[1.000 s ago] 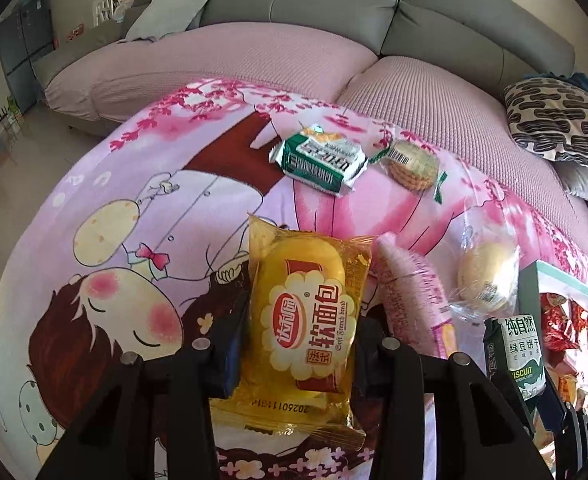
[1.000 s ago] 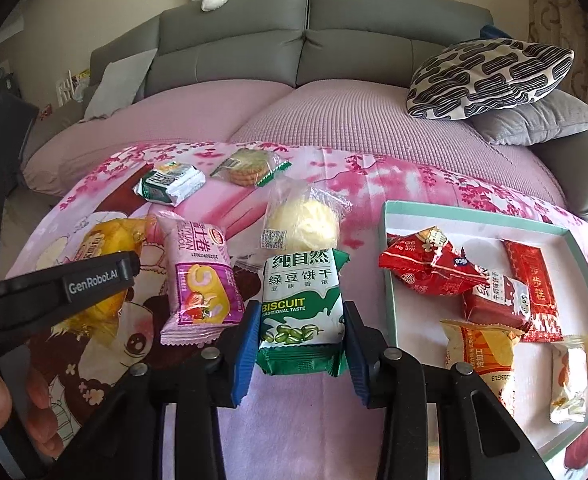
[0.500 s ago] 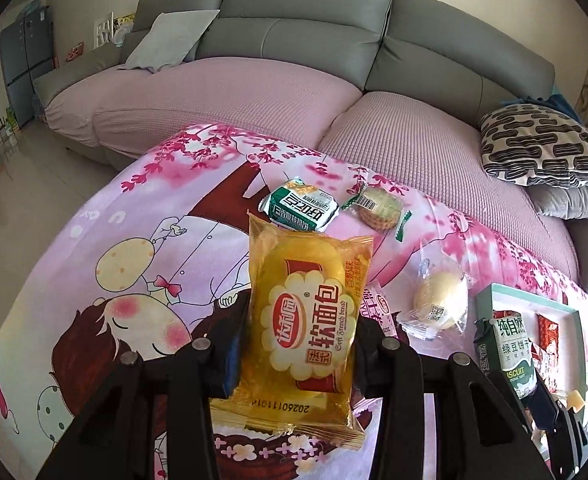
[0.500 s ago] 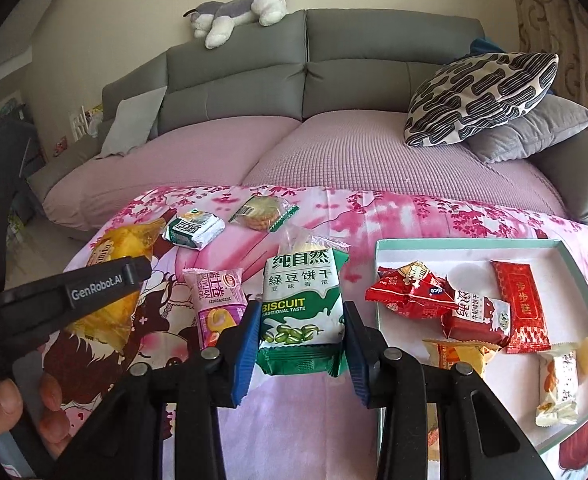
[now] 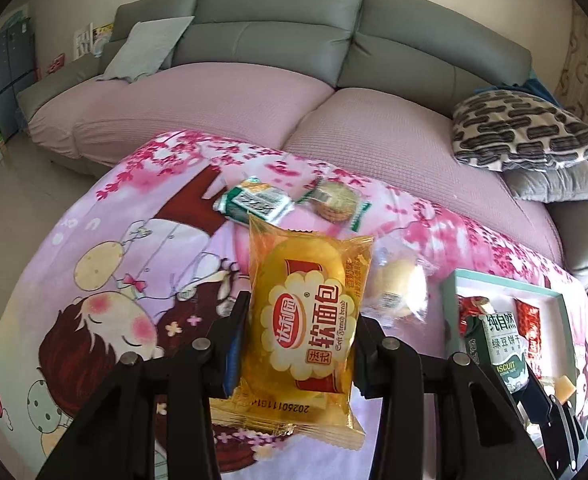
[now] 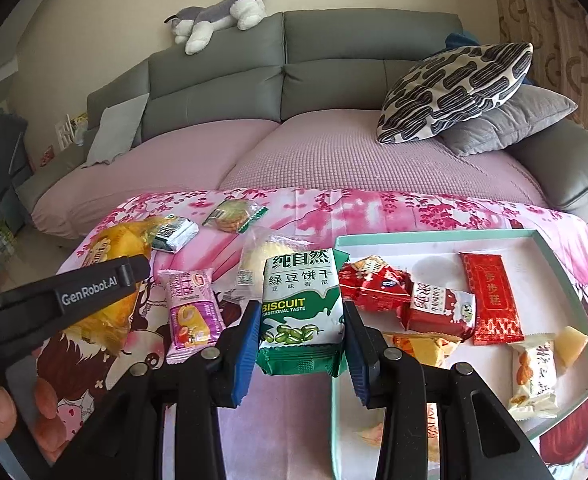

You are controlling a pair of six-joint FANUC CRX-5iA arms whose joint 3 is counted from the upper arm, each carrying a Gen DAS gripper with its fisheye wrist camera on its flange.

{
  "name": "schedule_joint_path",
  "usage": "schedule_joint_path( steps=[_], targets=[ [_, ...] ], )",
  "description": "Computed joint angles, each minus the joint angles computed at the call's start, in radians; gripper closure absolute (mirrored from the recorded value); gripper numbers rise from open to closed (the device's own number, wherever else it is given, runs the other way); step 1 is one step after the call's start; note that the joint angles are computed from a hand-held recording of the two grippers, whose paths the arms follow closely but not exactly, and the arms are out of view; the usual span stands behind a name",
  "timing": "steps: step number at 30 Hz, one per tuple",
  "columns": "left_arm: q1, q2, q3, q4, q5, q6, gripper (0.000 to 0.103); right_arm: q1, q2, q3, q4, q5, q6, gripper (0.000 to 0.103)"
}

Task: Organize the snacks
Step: 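Carry the yellow bread bag and green biscuit packet toward the tray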

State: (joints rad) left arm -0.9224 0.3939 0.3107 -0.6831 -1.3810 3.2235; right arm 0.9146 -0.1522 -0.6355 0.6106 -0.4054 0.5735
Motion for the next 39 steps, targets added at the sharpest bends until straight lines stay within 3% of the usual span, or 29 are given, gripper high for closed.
schedule_joint_path(
  steps=[24, 39],
  targets=[
    [-0.034, 0.241, 0.356, 0.040, 0.099, -0.283, 0.059, -0.333, -0.053, -0.073, 0.195, -0.092, -0.191, 0.061],
    [-0.008, 0.390, 0.538, 0.134, 0.106, -0.480, 0.059, -0.377, 0.006, -0.049, 0.158, -0.072, -0.143, 0.061]
  ],
)
